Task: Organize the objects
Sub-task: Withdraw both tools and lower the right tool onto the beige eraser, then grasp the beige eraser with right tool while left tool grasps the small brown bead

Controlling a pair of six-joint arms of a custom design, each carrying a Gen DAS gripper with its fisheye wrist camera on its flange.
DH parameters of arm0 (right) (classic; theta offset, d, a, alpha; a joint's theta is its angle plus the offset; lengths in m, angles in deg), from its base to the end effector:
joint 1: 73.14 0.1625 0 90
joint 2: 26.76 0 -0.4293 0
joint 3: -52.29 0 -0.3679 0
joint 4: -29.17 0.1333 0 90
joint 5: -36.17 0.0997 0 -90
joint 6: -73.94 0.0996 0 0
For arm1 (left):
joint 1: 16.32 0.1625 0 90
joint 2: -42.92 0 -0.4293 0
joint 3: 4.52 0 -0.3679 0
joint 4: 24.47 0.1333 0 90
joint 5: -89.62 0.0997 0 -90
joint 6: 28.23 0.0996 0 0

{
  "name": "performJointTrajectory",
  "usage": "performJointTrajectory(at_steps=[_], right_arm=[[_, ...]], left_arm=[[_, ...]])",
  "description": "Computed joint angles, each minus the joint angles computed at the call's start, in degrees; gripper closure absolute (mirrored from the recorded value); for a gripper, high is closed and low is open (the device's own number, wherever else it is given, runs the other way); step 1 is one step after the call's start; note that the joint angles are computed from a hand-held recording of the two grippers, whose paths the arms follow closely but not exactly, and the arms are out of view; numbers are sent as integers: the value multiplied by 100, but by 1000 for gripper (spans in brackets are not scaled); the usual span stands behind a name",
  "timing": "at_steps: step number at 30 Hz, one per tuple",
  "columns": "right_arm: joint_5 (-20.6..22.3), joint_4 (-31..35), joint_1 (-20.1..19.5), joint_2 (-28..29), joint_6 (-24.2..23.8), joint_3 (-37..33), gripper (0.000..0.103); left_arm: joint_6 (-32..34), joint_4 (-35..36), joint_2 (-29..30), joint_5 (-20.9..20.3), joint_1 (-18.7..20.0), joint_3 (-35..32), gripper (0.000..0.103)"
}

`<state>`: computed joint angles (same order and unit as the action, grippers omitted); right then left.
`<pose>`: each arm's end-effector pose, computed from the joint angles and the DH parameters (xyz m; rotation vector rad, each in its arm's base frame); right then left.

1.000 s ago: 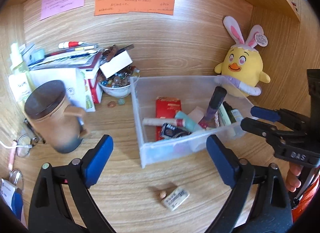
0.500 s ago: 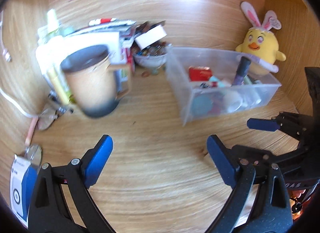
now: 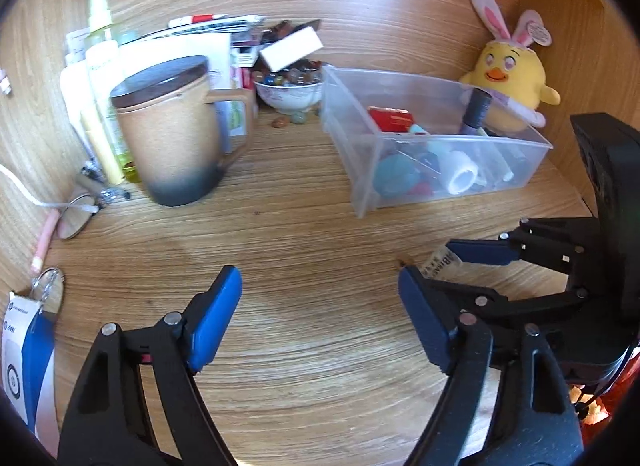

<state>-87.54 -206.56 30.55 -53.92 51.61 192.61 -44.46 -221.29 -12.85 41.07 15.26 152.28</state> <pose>0.1624 -0.3370 0.0041 0.5493 -2.3885 0.6554 -0.1323 -0.3152 0.0921 0.8689 2.3874 -0.6849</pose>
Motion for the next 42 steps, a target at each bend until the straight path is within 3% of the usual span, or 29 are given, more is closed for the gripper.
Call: performJointTrajectory(at_steps=[5,16,25,36,39,40,42], right_arm=[[-56,-611,-37,-19,16,234,66],[136,-1651,-400,-297,104,895,65],[285,-2083,-585,-261,11,1082,65],[416,-2483,-674,-285,-44,1255,65],[427,-2527,-702,-319,-52,1290,65],[432,-2535,-713,-327,-57,1302,65],[431,-2546,-726,-335,-69,1320,65]], left_arm=[[107,-60,356,-180,-107,-147,27],[49,511,804,-497,53,-706,51],[33,550,888,-509,99,-801,89],[91,302,830,-441,-27,-789,94],[126,484,662,-608,33,-794,94],[102,537,618,-635,33,-774,91],[50,603,603,-601,-29,-711,78]])
